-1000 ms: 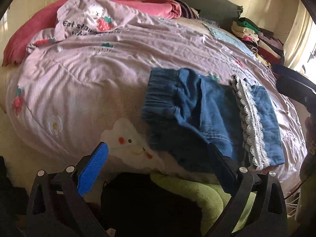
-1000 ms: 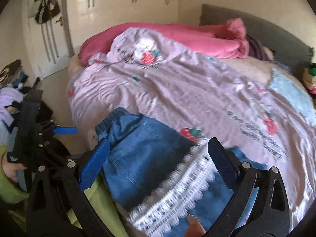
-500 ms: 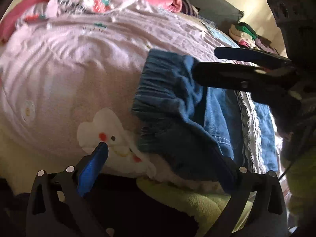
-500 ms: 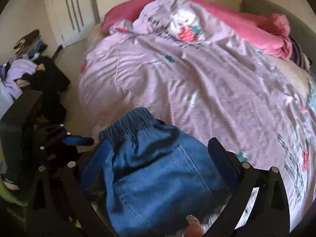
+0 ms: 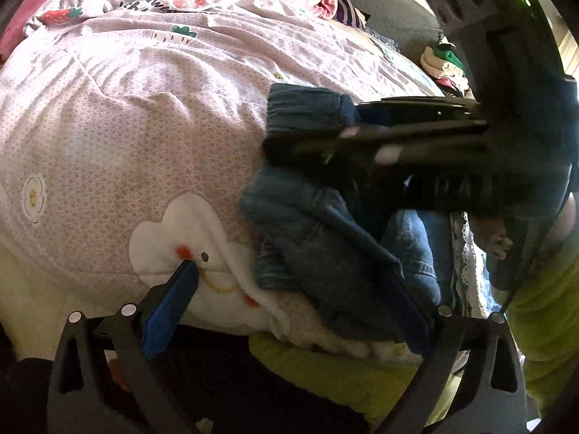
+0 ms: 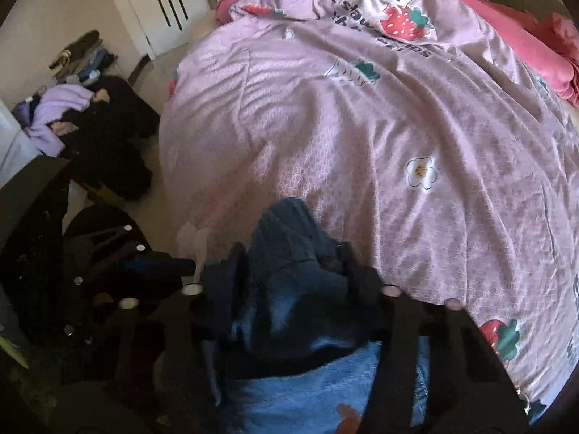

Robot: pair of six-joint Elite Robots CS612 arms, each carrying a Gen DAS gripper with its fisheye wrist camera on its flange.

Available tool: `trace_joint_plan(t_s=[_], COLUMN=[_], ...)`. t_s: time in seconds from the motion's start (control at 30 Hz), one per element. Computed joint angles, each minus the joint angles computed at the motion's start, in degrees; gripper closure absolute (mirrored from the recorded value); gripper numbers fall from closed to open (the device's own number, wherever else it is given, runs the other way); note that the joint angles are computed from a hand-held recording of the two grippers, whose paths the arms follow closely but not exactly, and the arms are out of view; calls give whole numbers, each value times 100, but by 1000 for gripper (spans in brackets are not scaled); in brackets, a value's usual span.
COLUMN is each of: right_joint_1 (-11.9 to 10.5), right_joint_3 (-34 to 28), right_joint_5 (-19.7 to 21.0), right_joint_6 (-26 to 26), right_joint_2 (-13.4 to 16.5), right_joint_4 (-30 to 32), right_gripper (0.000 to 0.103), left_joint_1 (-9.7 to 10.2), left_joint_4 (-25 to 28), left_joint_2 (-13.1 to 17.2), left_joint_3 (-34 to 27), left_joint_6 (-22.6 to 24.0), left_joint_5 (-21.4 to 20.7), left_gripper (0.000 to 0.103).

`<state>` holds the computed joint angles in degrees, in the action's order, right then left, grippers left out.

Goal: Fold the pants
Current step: 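Lift the waistband end with the right gripper and fold it over the pants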

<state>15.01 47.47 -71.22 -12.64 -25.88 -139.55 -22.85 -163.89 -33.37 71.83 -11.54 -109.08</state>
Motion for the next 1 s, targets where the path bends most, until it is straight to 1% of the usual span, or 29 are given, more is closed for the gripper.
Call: trace_joint_plan(t_s=[0.07,0.13,0.23,0.27,0.3,0.33,0.37,0.4,0.47,0.5,0.57,0.67,0.7,0.73,0.77,0.8,0.83,0.87,0.9,0.93,1.0], right_joint_1=[-89,-197,-317,-373,-414,-457,-513,-543,-615,-648,-720,-816,-849,-874,-910,-932,-950,-978,-985,-970,-944], right_joint_3=[333,748,1234,1461,1606,1759,1989,2098,2353,2446,2716,3069,3214,3335,3518,3660,3780,3987,4105,4225,4337], right_joint_5=[334,702,1025,1150,1233,1311,1350,1345,1348,1339,1276,1214,1177,1109,914,743,615,414,252,2,-205], right_joint_6=[141,378,678,809,912,1008,1128,1192,1348,1422,1535,1681,1736,1809,2042,2242,2373,2532,2599,2651,2692], right_joint_2=[-167,-368,-601,-710,-778,-850,-962,-1012,-1138,-1181,-1308,-1455,-1513,-1557,-1627,-1678,-1717,-1783,-1824,-1879,-1911], right_joint_4=[-391,-883,-1549,-1854,-2069,-2276,-2571,-2727,-3060,-3196,-3484,-3868,-4037,-4190,-4409,-4559,-4682,-4907,-4971,-4933,-4854], right_gripper=[77,77,77,77,77,77,77,77,77,77,77,77,74,66,51,47,46,46,46,45,44], left_joint_1=[43,63,76,80,72,61,36,21,-4,-27,-83,-181,-239,-288,-366,-427,-472,-530,-565,-600,-676], left_joint_4=[-208,-327,-400,-397,-353,-288,-154,-96,34,141,236,181,124,149,183,175,201,284,391,496,744], left_joint_2=[-11,-39,-50,-41,-28,-18,-1,21,115,167,204,181,145,99,-2,-72,-131,-187,-221,-251,-294], left_joint_3=[36,81,81,63,23,-10,-74,-120,-286,-391,-494,-510,-478,-436,-313,-225,-161,-94,-57,-24,24], left_joint_6=[-100,-108,-160,-184,-162,-124,-61,-53,-54,-86,-38,65,160,310,548,742,952,1212,1387,1550,1904], left_joint_5=[-318,-543,-906,-1058,-1223,-1284,-1397,-1491,-1916,-2147,-2366,-2535,-2594,-2583,-2429,-2265,-2142,-2071,-2046,-1985,-1846], left_gripper=[5,5,5,5,5,5,5,5,5,5,5,5,5,5,5,5,5,5,5,5,5])
